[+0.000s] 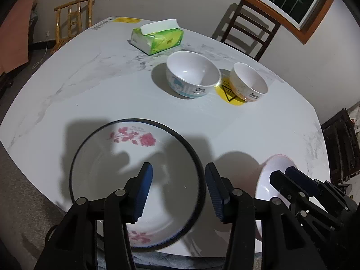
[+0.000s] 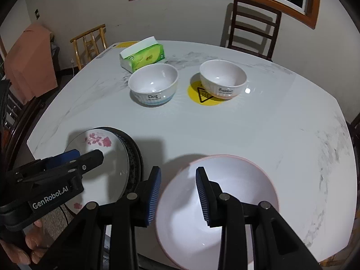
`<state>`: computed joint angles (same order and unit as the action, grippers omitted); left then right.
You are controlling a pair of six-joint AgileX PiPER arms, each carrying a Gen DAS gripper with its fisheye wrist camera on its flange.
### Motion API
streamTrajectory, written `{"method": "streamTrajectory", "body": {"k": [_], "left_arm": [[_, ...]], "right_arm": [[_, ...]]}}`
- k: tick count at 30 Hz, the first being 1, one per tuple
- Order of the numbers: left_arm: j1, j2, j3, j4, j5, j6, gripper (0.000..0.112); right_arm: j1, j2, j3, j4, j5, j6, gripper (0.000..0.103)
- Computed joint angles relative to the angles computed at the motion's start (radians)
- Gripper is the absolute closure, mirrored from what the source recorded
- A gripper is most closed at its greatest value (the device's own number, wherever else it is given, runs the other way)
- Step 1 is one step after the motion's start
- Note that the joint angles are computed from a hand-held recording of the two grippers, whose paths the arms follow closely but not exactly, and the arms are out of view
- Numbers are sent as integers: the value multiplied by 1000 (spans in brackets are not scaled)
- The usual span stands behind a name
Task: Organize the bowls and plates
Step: 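Lower the pink-rimmed bowl onto the table and open both grippers, then grasp the rim of the white 'Dog' bowl with both grippers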
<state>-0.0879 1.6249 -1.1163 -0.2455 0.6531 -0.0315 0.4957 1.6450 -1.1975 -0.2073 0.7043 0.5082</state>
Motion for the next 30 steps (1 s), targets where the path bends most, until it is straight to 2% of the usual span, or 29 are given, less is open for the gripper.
{"method": "streamTrajectory", "body": {"k": [10, 16, 24, 28, 30], "left_arm": [[55, 82, -82, 19, 8, 20, 63], [89, 152, -194, 36, 44, 13, 63], [120, 318, -469, 47, 145, -10, 63], [119, 438, -658, 37, 239, -16, 63], [113, 501, -759, 46, 290, -31, 63]], "right_arm": [[-5, 115, -136, 46, 41, -81, 70], [-62, 204, -270, 171, 92, -203, 70], [-147, 384, -570, 297, 215, -265, 70], [-170, 506, -764, 329, 302, -247, 70], [-176, 590, -902, 327, 373, -223, 70]]}}
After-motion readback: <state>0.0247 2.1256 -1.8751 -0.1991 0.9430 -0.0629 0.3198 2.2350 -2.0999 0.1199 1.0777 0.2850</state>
